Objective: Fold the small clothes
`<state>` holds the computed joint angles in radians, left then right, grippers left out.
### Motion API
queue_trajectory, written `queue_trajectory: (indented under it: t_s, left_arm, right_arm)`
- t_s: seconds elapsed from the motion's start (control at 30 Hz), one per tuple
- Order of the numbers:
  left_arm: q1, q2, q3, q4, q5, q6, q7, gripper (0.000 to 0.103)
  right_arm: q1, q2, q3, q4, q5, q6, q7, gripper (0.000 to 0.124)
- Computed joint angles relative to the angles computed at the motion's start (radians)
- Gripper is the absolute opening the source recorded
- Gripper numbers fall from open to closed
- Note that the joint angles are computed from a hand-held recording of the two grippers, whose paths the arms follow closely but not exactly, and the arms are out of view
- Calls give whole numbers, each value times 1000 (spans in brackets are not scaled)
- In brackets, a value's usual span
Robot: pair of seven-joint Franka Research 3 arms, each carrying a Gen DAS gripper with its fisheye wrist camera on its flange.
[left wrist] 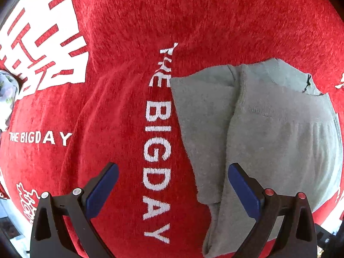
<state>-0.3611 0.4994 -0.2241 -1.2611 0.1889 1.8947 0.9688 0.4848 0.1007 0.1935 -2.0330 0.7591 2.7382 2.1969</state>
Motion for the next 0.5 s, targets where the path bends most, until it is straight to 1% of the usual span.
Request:
queue_trajectory:
  t_s: [0.03, 0.2, 0.27, 0.33, 0.4, 0.5]
  left_arm:
    - [2, 0, -1, -2, -5, 1, 1, 102]
    - [16, -2, -6, -14, -28, 16, 17, 102]
    - [30, -8, -12, -30, -53, 40, 28, 102]
    - [69, -31, -28, -82, -127, 105, 45, 102]
    - [106, -52, -42, -130, -209, 165, 58, 102]
    - [129, -61, -49, -163, -263, 214, 86, 102]
  right_arm:
    - [-3, 3, 7, 1, 41, 4, -29, 81]
    - [-1, 14, 17, 3, 113, 1, -71, 81]
    - [-3, 14, 28, -6, 197, 15, -118, 81]
    - [-1, 16, 42, -17, 314, 48, -180, 81]
    - [5, 21, 50, -24, 396, 82, -226, 81]
    - [18, 40, 60, -17, 494, 147, -280, 81]
